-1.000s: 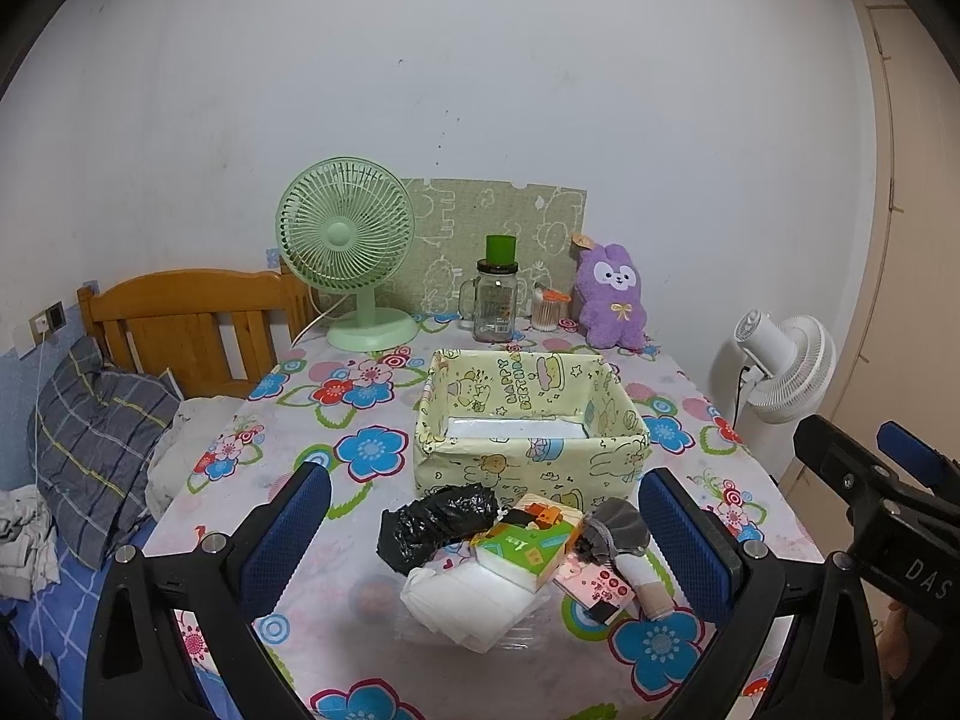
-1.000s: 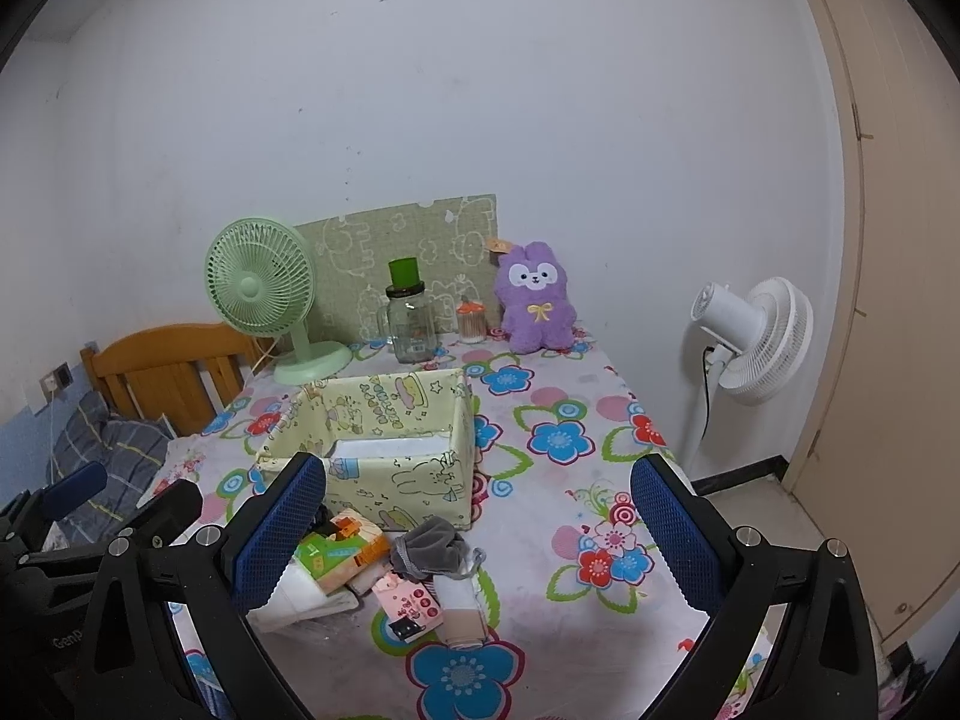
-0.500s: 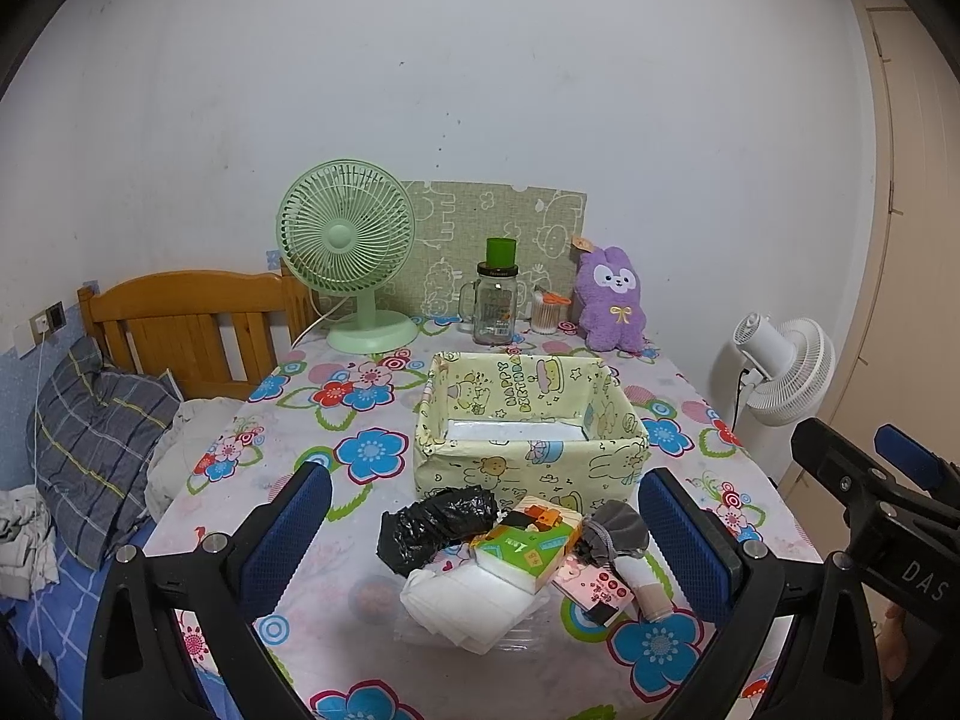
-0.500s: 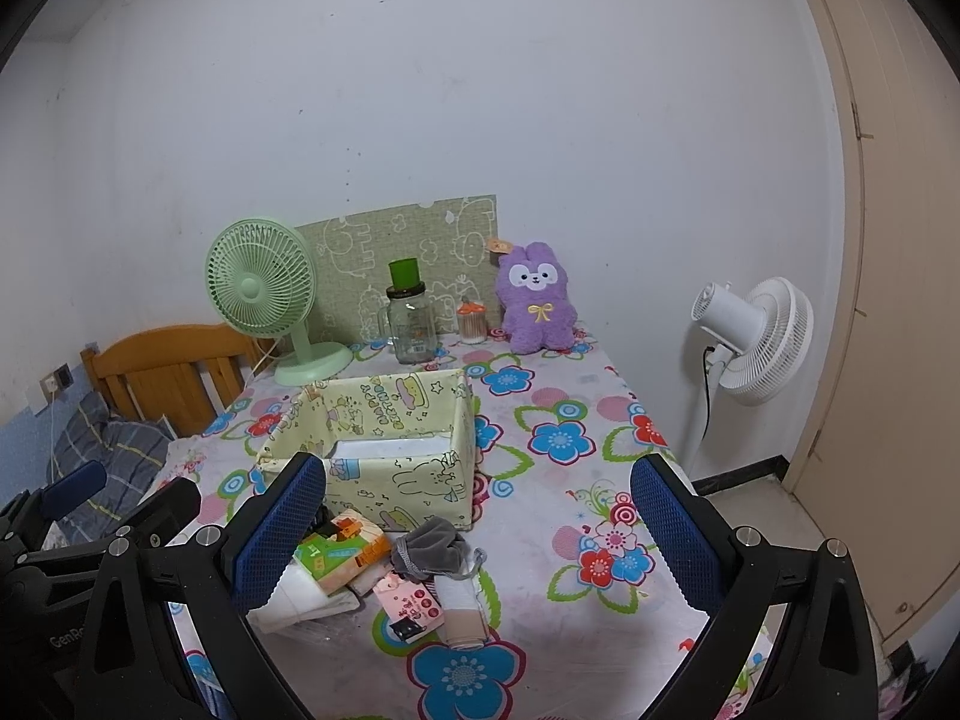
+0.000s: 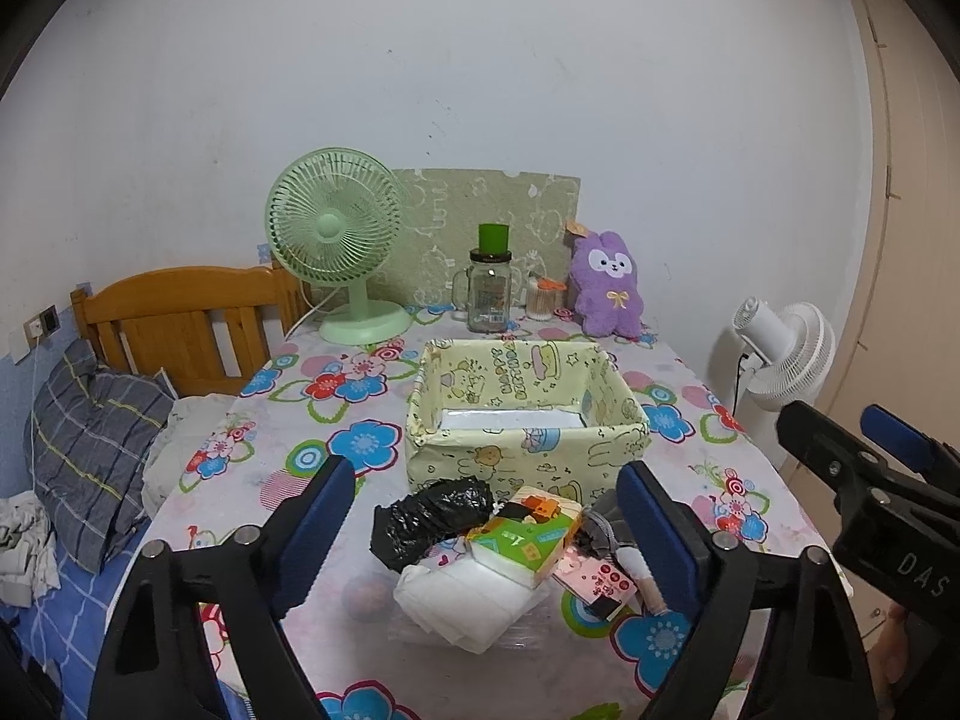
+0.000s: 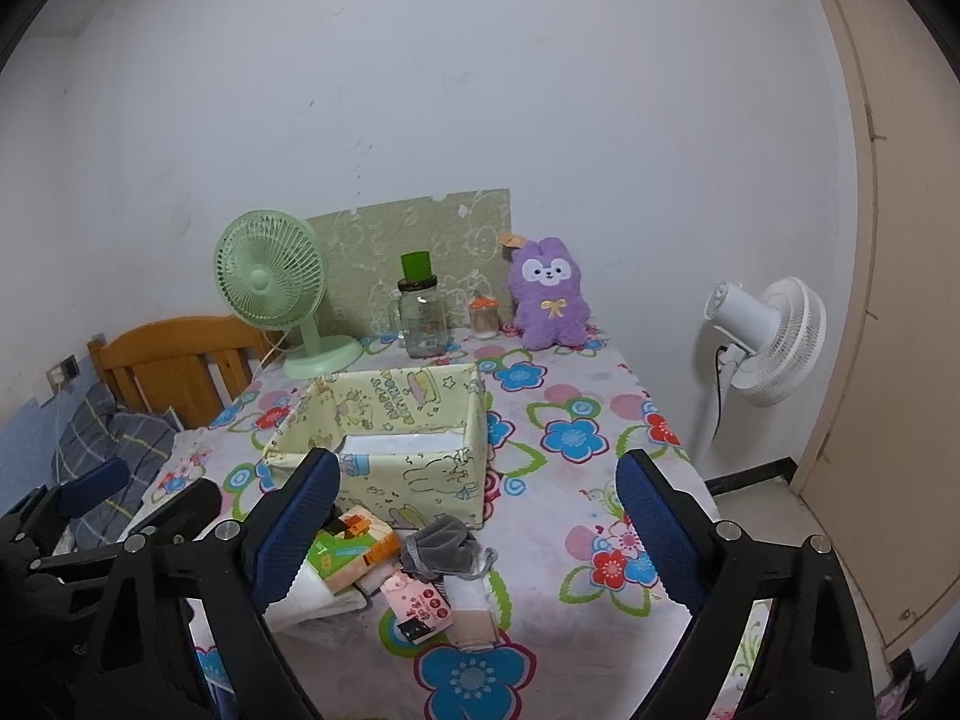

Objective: Organize soft objects
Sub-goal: 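Move left tool onto the green tissue pack while right tool reaches the grey cloth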

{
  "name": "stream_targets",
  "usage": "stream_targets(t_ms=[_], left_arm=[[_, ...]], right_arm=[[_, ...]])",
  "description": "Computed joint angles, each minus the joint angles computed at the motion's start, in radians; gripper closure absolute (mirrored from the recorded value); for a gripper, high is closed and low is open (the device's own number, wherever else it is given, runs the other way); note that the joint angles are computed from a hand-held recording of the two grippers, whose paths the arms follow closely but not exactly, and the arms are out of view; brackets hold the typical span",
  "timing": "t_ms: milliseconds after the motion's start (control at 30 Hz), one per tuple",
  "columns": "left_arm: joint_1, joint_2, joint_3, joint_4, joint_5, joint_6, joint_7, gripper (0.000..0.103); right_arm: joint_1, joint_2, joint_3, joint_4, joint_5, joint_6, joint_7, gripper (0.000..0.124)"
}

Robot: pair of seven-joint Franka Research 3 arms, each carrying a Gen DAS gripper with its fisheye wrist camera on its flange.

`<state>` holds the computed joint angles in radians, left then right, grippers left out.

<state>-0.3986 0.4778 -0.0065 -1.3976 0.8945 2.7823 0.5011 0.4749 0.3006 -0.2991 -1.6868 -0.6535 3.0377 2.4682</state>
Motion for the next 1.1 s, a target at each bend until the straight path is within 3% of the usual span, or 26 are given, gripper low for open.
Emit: stream_targets(t_ms=[367, 633, 1100], left_arm=[[0.015, 0.063, -0.02, 0.041, -0.092, 0.022, 0.115, 0.017], [0.038, 0.141, -0.052, 0.11, -0.231, 0.009, 0.267, 0.019], [0.055, 0.292, -0.096, 0.291, -0.436, -0.105, 0.496, 0.02]], right_arm=[[-0.058, 0.066, 0.09, 0.046, 0.224, -0.006, -0.234, 0.034], [-0.09, 0.129, 0.148, 0.091, 0.417, -0.034, -0.42, 0.036], [-0.122, 0.264, 0.195, 0.256, 0.603, -0.177, -0.613, 0.041]])
